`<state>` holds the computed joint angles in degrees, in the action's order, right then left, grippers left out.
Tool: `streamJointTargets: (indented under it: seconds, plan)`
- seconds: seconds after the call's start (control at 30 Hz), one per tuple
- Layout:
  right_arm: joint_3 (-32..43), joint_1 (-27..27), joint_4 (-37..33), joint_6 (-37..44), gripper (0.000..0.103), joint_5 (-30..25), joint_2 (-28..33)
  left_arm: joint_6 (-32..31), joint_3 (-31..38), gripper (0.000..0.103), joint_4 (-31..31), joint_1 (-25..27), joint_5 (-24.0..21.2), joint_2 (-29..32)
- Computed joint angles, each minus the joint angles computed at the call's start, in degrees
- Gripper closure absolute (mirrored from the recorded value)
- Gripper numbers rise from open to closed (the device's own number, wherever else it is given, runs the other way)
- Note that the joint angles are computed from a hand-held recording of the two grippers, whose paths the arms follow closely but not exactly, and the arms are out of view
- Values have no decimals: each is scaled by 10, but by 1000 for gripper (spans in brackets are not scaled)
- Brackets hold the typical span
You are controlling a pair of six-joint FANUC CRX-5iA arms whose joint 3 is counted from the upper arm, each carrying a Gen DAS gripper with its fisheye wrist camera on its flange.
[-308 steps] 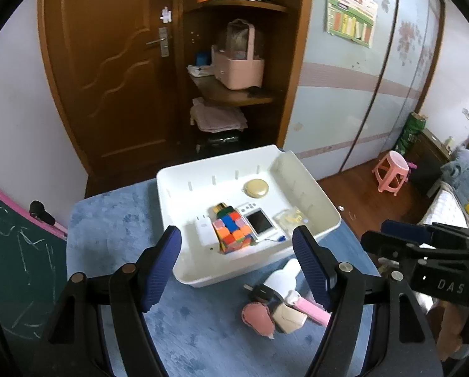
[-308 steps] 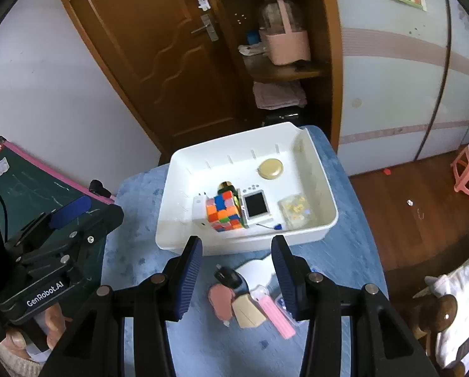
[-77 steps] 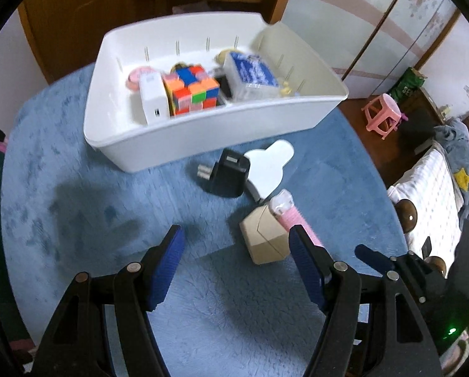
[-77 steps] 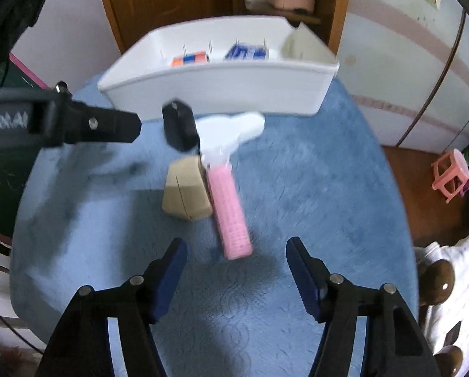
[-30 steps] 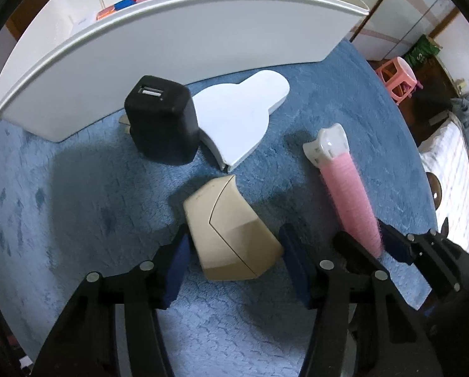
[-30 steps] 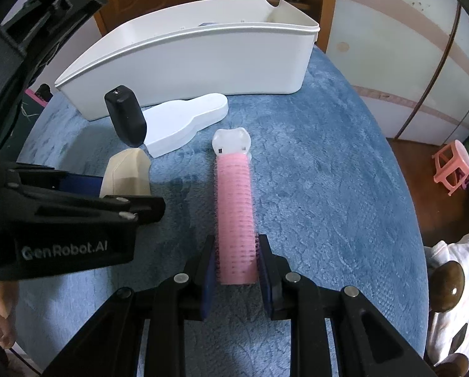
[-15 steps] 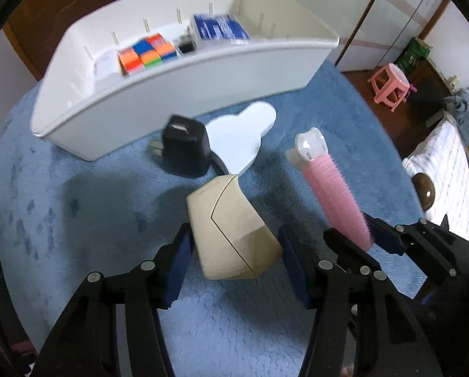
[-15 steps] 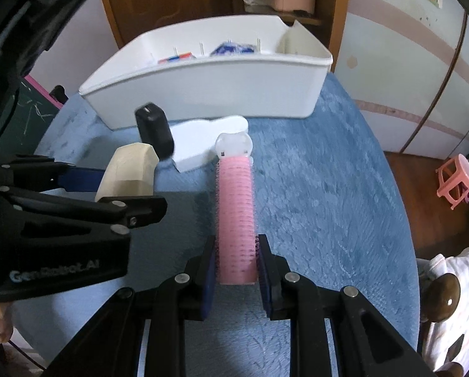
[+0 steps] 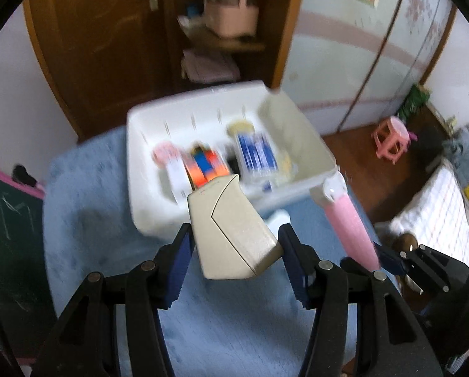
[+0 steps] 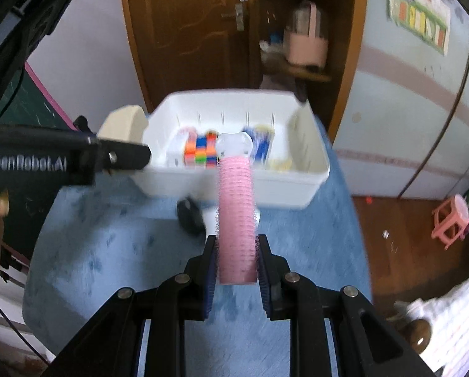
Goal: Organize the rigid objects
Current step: 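Carry the beige block and pink roller into the tray and open both tools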
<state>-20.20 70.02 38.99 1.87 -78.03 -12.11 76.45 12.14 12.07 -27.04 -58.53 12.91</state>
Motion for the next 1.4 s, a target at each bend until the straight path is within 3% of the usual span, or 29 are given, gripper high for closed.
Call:
streamJointTargets:
  seconds: [0.2,0.5,0.67,1.03,1.1,1.2,1.4]
  plan:
    - [87,-72,13,87,80,-5,34,28,94,44,-33,-4,0,38]
    - [165,-199,-6,200,79,41,83,73,233,44,-103,-14,-30,128]
    - [190,-261,-49,249,79,72,114,111,311,44,-137,-18,-62,192]
    - [208,-331,-132,323,79,102,169,155,473,45,-193,-33,-156,322]
    - [211,-340,-144,334,79,105,178,154,485,73,-193,-35,-168,334]
    - [212,-350,-153,346,79,111,188,156,536,74,-183,-33,-211,372]
    - [218,-364,-180,375,78,117,201,161,565,70,-188,-36,-231,399]
